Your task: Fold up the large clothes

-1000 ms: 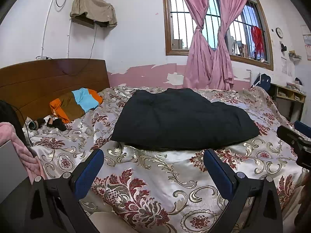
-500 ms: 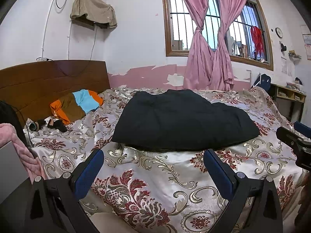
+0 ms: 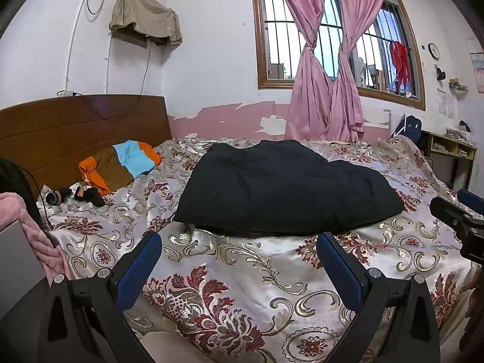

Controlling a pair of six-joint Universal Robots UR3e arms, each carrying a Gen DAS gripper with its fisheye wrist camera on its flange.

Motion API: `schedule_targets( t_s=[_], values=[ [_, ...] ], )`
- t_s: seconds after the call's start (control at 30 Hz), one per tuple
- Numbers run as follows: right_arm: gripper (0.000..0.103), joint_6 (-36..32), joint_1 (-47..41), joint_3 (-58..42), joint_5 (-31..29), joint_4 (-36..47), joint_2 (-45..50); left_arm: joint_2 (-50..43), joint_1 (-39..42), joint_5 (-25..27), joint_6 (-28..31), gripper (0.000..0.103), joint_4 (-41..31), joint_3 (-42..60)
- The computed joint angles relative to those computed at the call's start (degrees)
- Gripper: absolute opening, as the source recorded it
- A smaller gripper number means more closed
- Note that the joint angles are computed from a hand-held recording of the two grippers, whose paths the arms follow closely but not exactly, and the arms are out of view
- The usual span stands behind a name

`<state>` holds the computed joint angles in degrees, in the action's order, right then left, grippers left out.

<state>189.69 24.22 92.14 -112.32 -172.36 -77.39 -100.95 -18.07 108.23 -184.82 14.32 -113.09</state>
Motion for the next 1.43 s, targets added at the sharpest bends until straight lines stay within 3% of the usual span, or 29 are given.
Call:
schedule_targets(
  t_s=[0.7, 0.93, 1.13, 1.43],
  values=[
    [0.102, 0.5, 0.6, -0.5, -0.8, -0.4, 0.7, 0.0, 0.2, -0.1, -0.1, 0.103, 0.3, -0.2],
    [0.101, 0.5, 0.5, -0.5, -0.7, -0.3, 0.6, 2.3, 1.9, -2.3, -1.3, 0.103, -1.5, -0.9],
    [0.101, 0.7, 0.9, -1.4, -1.1, 0.6, 0.9, 0.4, 0.3, 1.3, -2.3, 0.103, -3.4, 0.8],
    [0.101, 1.3, 0.8, -1.7, -0.9, 1.3, 1.5, -1.2, 0.2, 0.1, -1.5, 0.103, -3.8, 1.5]
  ],
)
